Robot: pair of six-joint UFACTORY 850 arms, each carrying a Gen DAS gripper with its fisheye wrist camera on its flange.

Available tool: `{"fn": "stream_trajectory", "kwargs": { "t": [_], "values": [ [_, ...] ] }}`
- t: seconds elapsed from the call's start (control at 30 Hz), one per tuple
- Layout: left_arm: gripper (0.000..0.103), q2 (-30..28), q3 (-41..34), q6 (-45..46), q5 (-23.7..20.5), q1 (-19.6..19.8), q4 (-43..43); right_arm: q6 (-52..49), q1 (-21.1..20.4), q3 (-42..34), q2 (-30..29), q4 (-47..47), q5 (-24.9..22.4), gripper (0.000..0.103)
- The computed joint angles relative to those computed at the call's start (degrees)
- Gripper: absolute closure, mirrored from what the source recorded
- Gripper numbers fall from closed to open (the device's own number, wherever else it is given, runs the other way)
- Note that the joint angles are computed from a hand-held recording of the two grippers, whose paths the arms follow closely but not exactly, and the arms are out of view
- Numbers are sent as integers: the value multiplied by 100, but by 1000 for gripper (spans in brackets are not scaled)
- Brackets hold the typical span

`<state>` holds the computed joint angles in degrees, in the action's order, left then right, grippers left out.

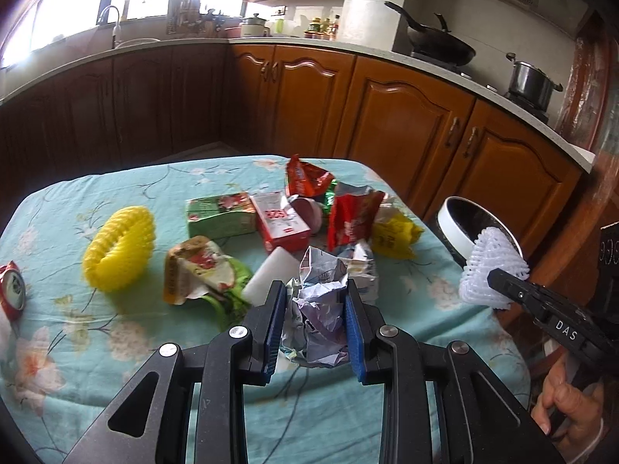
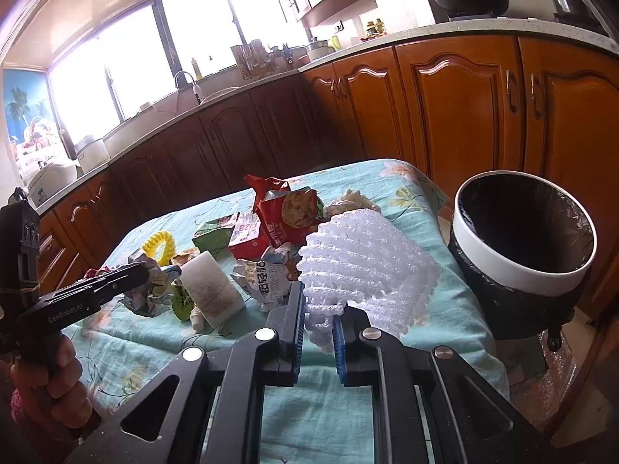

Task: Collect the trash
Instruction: 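Carry foil and foam net to the black bin and release both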

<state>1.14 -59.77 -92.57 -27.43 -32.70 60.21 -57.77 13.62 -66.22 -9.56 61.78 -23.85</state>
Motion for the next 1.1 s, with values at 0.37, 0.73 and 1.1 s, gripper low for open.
{"fn": "stream_trajectory", "kwargs": {
  "t": [0.37,0.73,1.1],
  "values": [
    [75,-1067,-1154,1867,711,83,-1309,186,-528,-234,-66,-334,-47,90],
    [75,-2645,-3175,4821,731,267,-3937,717,-1159,-1149,-818,-712,-328,90],
    [75,-4683,-6158,6634,-278,396,-5476,1364,-1402,-2008,-1661,-1469,-740,87]
  ]
}}
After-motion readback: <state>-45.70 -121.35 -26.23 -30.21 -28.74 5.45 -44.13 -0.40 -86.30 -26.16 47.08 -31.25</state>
